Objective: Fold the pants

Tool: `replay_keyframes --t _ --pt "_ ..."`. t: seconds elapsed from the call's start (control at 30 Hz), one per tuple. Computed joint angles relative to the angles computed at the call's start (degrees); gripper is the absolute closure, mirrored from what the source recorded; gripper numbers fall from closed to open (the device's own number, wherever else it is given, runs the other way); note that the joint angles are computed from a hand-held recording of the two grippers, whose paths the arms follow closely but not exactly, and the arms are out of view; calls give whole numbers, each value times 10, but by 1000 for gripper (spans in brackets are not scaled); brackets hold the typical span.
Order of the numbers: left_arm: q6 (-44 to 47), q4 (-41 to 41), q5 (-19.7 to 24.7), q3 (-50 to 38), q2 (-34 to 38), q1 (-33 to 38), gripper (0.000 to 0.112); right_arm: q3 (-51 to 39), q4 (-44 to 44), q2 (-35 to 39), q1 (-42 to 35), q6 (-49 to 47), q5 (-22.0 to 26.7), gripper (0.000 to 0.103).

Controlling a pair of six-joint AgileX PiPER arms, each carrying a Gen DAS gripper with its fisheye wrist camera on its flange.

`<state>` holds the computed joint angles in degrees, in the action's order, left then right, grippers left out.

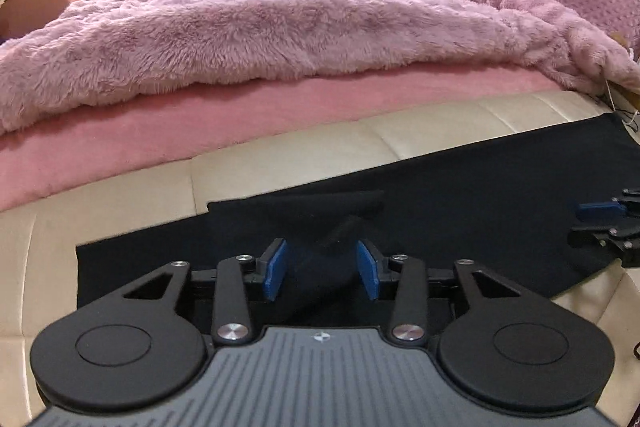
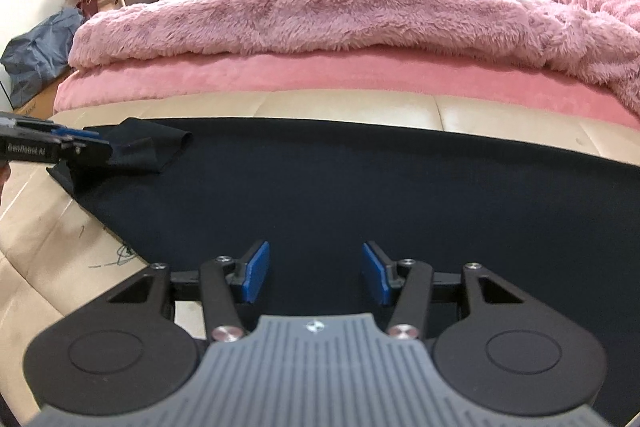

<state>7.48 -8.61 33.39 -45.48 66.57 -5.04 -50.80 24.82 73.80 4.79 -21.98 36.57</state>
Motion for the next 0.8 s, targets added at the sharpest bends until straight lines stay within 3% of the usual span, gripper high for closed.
replay_keyframes --t 0.1,0.27,0.33,0.37,0.4,0.57,0.8 --pt "87 -43 45 -44 59 5 63 5 14 1 -2 -10 -2 55" --pt "115 -47 47 -66 114 -1 63 9 20 0 -12 -22 4 55" --pt "125 -71 51 -72 118 8 81 12 17 -1 -15 -22 5 55" --pt "132 -78 52 -70 112 10 97 15 15 -1 -17 -21 5 55" --pt "140 -84 55 -66 104 13 105 16 15 -1 -20 -20 5 55" --pt "131 -109 32 -31 15 53 108 22 16 -2 -21 -18 2 54" --pt "63 -165 10 26 -83 234 109 21 14 -4 -11 -17 2 54"
